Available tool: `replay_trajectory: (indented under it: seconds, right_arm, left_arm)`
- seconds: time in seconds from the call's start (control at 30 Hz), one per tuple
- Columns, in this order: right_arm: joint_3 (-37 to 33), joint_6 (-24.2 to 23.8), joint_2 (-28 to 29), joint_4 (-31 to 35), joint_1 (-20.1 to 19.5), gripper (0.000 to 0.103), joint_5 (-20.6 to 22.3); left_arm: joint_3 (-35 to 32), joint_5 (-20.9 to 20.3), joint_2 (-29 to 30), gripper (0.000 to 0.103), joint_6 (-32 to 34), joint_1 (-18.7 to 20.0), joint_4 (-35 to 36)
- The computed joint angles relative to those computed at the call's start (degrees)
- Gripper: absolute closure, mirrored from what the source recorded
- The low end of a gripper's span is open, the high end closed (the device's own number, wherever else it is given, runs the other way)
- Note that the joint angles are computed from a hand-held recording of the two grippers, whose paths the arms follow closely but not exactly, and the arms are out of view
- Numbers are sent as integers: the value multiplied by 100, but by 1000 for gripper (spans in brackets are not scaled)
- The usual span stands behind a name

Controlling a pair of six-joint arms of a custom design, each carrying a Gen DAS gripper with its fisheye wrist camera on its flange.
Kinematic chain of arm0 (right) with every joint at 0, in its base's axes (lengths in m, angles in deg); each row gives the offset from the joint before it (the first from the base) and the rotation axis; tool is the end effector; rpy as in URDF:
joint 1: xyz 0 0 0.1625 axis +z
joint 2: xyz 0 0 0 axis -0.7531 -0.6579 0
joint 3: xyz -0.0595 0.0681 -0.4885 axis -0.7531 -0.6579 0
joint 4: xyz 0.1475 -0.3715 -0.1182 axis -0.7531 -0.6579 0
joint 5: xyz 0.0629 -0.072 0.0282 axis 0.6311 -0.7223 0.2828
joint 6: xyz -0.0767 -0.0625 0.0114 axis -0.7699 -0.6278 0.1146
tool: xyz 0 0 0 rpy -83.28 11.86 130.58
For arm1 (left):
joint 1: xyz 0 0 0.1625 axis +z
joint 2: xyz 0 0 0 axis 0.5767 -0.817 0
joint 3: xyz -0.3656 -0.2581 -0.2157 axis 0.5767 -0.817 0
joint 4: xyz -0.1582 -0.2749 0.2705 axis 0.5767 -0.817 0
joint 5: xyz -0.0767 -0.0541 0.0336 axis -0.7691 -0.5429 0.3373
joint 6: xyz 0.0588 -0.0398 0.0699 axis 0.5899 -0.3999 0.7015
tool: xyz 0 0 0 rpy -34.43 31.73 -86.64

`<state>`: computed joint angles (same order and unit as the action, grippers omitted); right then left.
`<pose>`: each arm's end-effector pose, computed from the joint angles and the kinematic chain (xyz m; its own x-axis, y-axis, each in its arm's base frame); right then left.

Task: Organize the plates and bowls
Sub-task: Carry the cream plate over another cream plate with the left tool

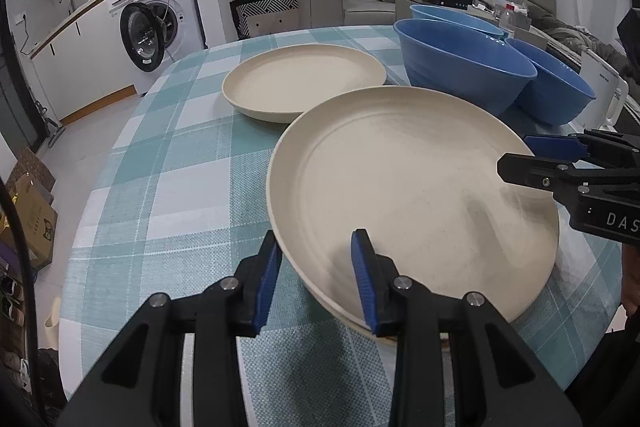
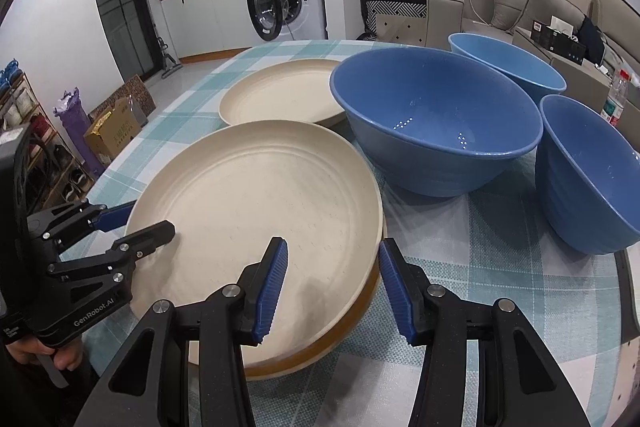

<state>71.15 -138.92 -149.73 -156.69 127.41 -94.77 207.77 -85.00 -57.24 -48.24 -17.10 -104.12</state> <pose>0.0419 -0.3637 0.2237 -0.6802 -0.4245 0.5977 -0.6597 0.7099 -0.2466 -0.2838 -0.3171 -0.0531 -0.6808 0.0691 -0.7292 0.5307 0.7327 -0.4261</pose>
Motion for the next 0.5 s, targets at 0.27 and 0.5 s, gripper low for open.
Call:
replay_trajectory:
  seconds: [0.27, 0.5]
  right_arm:
    - [29, -103, 166, -198, 49, 53, -208]
    - [46, -142, 177, -206, 68, 53, -260]
  left_arm:
    - [-68, -2, 6, 66, -1, -19, 238]
    - [-76, -14, -1, 65, 5, -28, 283]
